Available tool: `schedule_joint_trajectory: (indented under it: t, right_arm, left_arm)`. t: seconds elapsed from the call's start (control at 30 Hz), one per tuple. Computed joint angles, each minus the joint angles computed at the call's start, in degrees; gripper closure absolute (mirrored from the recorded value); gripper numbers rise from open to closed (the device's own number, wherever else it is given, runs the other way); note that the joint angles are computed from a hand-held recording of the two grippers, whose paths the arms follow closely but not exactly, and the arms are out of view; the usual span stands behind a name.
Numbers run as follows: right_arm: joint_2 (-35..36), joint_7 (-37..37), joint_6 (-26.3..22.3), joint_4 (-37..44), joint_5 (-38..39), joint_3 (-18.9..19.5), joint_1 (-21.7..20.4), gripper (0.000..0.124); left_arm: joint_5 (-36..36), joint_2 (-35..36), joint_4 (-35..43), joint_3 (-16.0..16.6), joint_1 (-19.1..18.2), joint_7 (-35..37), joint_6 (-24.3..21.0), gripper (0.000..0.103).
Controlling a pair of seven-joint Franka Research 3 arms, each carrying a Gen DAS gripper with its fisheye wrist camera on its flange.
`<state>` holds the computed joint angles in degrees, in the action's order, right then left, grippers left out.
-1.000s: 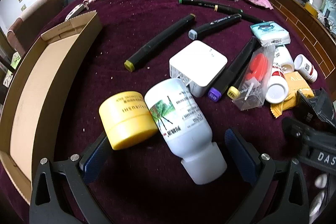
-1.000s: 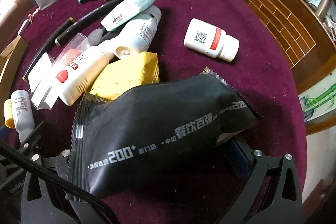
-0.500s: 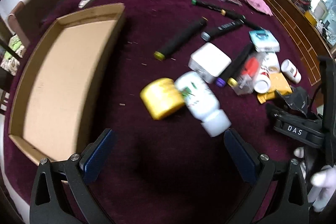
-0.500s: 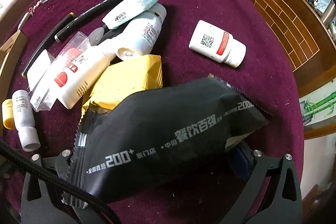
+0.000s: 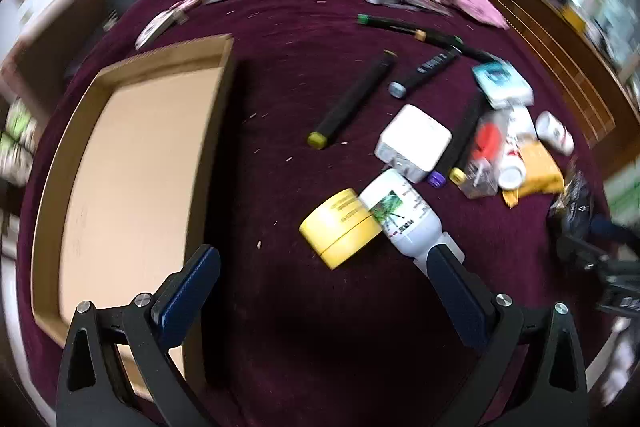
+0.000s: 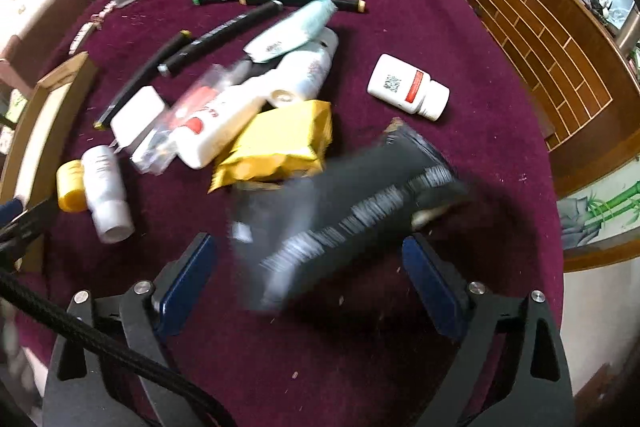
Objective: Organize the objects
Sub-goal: 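Grasp the yellow jar with the left tool while the right tool releases the black snack bag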
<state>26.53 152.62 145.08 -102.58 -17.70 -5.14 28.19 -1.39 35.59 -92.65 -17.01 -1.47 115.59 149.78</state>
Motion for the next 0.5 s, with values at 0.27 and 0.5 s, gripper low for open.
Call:
schedule_joint_trajectory:
  t: [0.27, 0.5]
  right_arm:
    - [-2.8, -3.84, 4.88, -4.62, 3.82, 2.16, -0.78, 0.029]
    - [-1.3, -7.61, 3.87, -2.37, 6.58, 3.18, -0.29, 0.029]
  left_arm:
    - [2.49, 4.42, 6.4, -0.4, -0.5, 7.08, -3.38, 0.007]
    - [0.75, 6.91, 10.7, -1.03, -0.36, 12.5, -10.31, 0.044]
